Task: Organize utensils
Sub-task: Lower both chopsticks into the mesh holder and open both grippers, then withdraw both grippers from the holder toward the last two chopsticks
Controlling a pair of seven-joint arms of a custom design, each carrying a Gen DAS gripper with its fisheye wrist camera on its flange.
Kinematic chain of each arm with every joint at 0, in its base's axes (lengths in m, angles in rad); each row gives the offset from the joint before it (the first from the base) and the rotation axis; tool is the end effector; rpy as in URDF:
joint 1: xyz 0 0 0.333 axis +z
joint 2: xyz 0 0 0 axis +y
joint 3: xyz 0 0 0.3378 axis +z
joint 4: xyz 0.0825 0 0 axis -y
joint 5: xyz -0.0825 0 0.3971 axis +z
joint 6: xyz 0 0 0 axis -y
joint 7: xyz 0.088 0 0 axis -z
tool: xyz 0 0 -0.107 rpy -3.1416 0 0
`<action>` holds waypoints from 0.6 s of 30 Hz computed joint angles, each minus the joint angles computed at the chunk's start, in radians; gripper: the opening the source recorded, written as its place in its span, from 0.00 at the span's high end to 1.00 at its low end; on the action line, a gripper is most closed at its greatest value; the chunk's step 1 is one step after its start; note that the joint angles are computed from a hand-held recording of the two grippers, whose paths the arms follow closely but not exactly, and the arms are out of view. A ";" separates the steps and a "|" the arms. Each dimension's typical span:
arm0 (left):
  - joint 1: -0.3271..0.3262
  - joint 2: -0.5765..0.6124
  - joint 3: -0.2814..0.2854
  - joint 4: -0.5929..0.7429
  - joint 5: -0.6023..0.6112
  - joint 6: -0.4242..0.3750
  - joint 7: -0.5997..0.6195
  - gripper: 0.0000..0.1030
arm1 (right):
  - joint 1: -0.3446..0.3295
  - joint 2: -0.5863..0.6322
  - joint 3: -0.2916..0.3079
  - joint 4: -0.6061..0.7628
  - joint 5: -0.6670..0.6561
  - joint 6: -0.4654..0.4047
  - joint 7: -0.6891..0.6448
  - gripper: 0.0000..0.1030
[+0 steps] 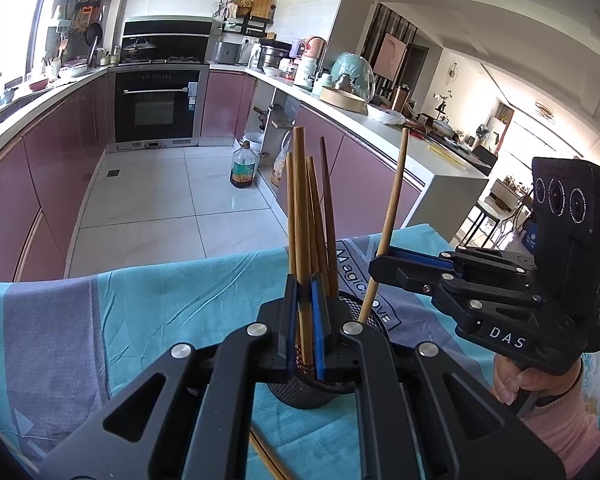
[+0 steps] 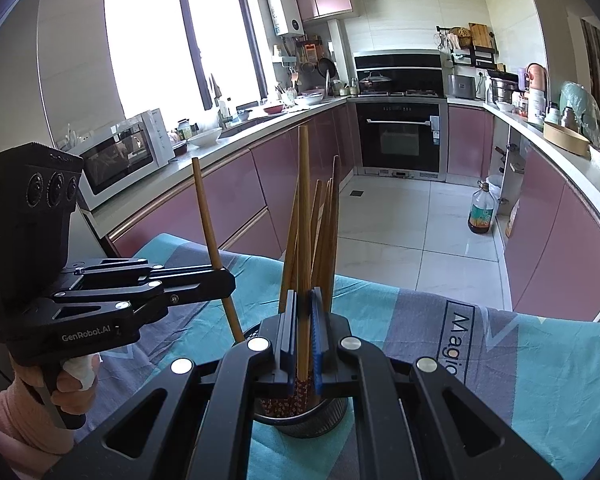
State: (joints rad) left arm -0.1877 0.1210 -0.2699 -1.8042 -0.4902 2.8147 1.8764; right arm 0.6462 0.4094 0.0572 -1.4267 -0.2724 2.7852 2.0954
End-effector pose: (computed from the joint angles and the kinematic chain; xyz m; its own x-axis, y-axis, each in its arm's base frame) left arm 0.6057 -0.2618 0.5955 -0.4466 -0.8591 0.2500 -0.6286 0.1024 -0.7710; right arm 0.5723 0.4889 0.5938 0.4418 -0.8773 -0.1877 -0.5883 -0.1254 -0.7988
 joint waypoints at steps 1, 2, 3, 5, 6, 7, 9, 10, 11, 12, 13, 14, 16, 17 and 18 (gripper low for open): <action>0.002 -0.001 -0.001 -0.004 -0.007 0.002 0.007 0.93 | 0.002 0.005 -0.001 0.007 0.000 -0.004 0.002 0.95; 0.001 0.005 0.000 0.002 -0.002 0.001 0.004 0.93 | 0.000 0.009 0.001 0.012 0.002 -0.008 -0.001 0.95; 0.000 0.011 0.002 0.009 0.006 -0.002 -0.002 0.93 | 0.000 0.009 0.001 0.012 0.004 -0.009 -0.002 0.95; 0.003 0.012 -0.001 0.008 0.002 -0.001 0.005 0.93 | -0.001 0.015 0.001 0.020 0.006 -0.014 -0.005 0.95; 0.001 0.014 0.001 0.010 0.011 -0.001 -0.003 0.93 | -0.001 0.017 0.001 0.023 0.008 -0.016 -0.006 0.95; 0.002 0.018 0.000 0.014 0.013 -0.002 -0.003 0.93 | 0.004 0.016 -0.004 0.018 0.003 -0.014 0.003 0.95; 0.003 0.026 -0.001 0.021 0.019 -0.004 -0.004 0.93 | 0.002 0.022 -0.003 0.026 0.007 -0.020 0.003 0.95; 0.006 0.033 -0.003 0.028 0.017 -0.010 0.001 0.92 | 0.003 0.025 -0.004 0.029 0.006 -0.022 0.006 0.95; 0.008 0.036 -0.004 0.033 0.017 -0.017 0.002 0.92 | 0.004 0.024 -0.006 0.027 0.005 -0.020 0.010 0.95; 0.007 0.041 -0.002 0.037 0.024 -0.020 -0.007 0.92 | 0.004 0.025 -0.006 0.026 0.006 -0.019 0.011 0.95; 0.007 0.038 -0.003 0.029 0.026 -0.018 -0.012 0.92 | 0.004 0.024 -0.007 0.024 0.007 -0.017 0.015 0.95; 0.008 0.044 -0.002 0.034 0.030 -0.024 -0.017 0.92 | 0.004 0.026 -0.006 0.026 0.007 -0.017 0.016 0.95; 0.008 0.051 -0.003 0.036 0.038 -0.026 -0.025 0.92 | 0.000 0.028 -0.003 0.026 0.015 -0.015 0.015 0.94; 0.008 0.057 -0.004 0.042 0.043 -0.030 -0.028 0.92 | -0.003 0.029 -0.001 0.025 0.020 -0.013 0.014 0.93; 0.010 0.059 -0.007 0.041 0.041 -0.028 -0.024 0.92 | -0.003 0.029 0.000 0.021 0.022 -0.010 0.016 0.93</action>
State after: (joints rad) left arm -0.1776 0.1803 -0.2768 -1.7631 -0.4495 2.7863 1.8528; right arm 0.6434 0.4380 0.0567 -1.4053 -0.2503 2.7757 2.1116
